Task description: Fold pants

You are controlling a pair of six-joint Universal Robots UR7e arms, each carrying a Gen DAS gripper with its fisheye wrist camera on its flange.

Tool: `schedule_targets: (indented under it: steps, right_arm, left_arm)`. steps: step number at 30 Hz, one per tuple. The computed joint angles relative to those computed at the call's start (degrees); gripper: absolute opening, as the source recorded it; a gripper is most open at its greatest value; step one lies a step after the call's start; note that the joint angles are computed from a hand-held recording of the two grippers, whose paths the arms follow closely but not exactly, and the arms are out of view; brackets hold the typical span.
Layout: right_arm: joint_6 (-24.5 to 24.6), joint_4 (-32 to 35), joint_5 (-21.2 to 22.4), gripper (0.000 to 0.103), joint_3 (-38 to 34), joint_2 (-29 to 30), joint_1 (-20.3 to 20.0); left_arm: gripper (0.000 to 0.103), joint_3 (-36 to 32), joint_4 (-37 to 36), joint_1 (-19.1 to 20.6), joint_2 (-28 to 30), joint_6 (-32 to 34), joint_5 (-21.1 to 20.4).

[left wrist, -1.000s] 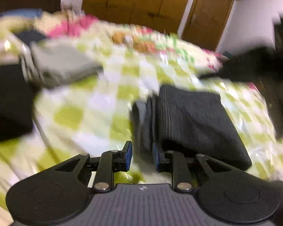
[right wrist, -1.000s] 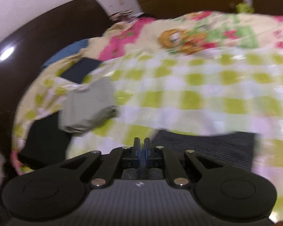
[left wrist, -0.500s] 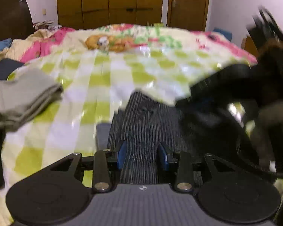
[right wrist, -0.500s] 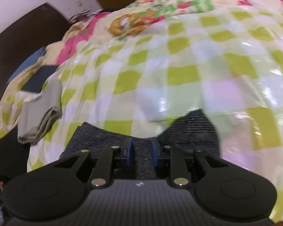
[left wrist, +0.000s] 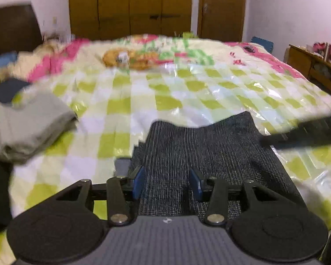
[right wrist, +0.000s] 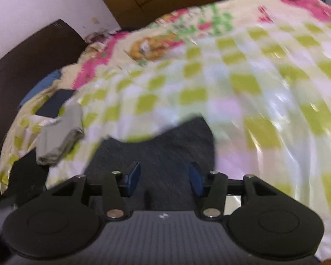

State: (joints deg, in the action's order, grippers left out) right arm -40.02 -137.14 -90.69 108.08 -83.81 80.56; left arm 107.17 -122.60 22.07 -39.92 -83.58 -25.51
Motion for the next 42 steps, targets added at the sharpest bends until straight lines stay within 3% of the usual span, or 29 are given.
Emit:
schedule_targets:
  steps: [4, 10, 13, 19, 22, 23, 24, 27, 29, 31, 36, 37, 38, 39, 41, 42]
  right_arm:
    - [2.6, -0.9, -0.2, 0.051, 1.0, -0.5, -1.4]
    - [-3.7, 5.9, 5.0, 0.054, 1.9, -3.9, -0.1]
    - [-3.1, 9.5, 5.3, 0.061, -0.2, -0.1, 3.4]
    - [7.1, 8.0, -2.0, 0.063, -4.1, 11.4, 10.7]
    - [6.0, 2.8, -7.0, 0.063, -1.8, 13.5, 12.3]
    - [5.2, 1.5, -7.8, 0.056, -1.1, 13.4, 12.4]
    - [4.9, 0.7, -8.5, 0.041, -0.9, 13.2, 12.4]
    - [6.1, 6.3, -7.1, 0.018, -3.2, 12.1, 10.8]
    - [6.3, 8.2, -7.5, 0.015, -3.8, 11.1, 10.5]
    - [6.7, 8.6, -8.0, 0.016, -3.8, 10.5, 11.1]
    - [8.5, 6.9, -10.9, 0.044, -3.4, 12.5, 13.4]
    - [7.5, 5.1, -11.7, 0.043, -2.7, 12.8, 13.7]
    - [6.0, 3.2, -12.5, 0.036, -2.1, 13.0, 14.0]
    - [5.6, 3.0, -12.6, 0.022, -2.0, 12.9, 14.0]
    - [6.6, 6.1, -10.3, 0.01, -3.0, 12.0, 13.5]
    - [5.5, 6.5, -9.2, 0.009, -2.9, 11.2, 13.6]
  left_arm:
    - [0.059, 0.1, 6.1, 0.0, -1.3, -6.0, -1.2]
    - [0.063, 4.7, -3.0, -1.6, -2.9, -1.7, -5.0]
    - [0.059, 4.7, -3.1, -1.9, -2.1, -1.7, -4.5]
    - [0.047, 6.5, -6.4, -2.7, -2.4, -3.8, -3.4]
    - [0.041, 8.2, -9.2, -3.1, -3.0, -4.6, -3.1]
    - [0.039, 8.9, -10.3, -3.3, -3.3, -5.0, -3.0]
    - [0.038, 9.4, -11.3, -3.6, -3.5, -5.2, -2.9]
    - [0.035, 11.1, -15.7, -4.7, -3.6, -4.4, -2.7]
    - [0.034, 11.6, -19.6, -5.4, -3.0, -2.0, -3.0]
    - [0.034, 10.9, -19.0, -5.8, -2.2, -1.0, -2.8]
    - [0.034, 9.7, -16.6, -5.4, -1.5, -1.7, -2.5]
    - [0.034, 9.8, -16.7, -5.4, -1.5, -1.8, -2.5]
    - [0.034, 10.2, -17.6, -5.6, -1.6, -1.6, -2.4]
    - [0.033, 10.8, -19.1, -5.8, -1.9, -1.3, -2.3]
    - [0.032, 12.5, -21.6, -6.8, -2.7, -1.5, -1.7]
    - [0.031, 13.2, -22.6, -7.2, -3.1, -2.0, -1.4]
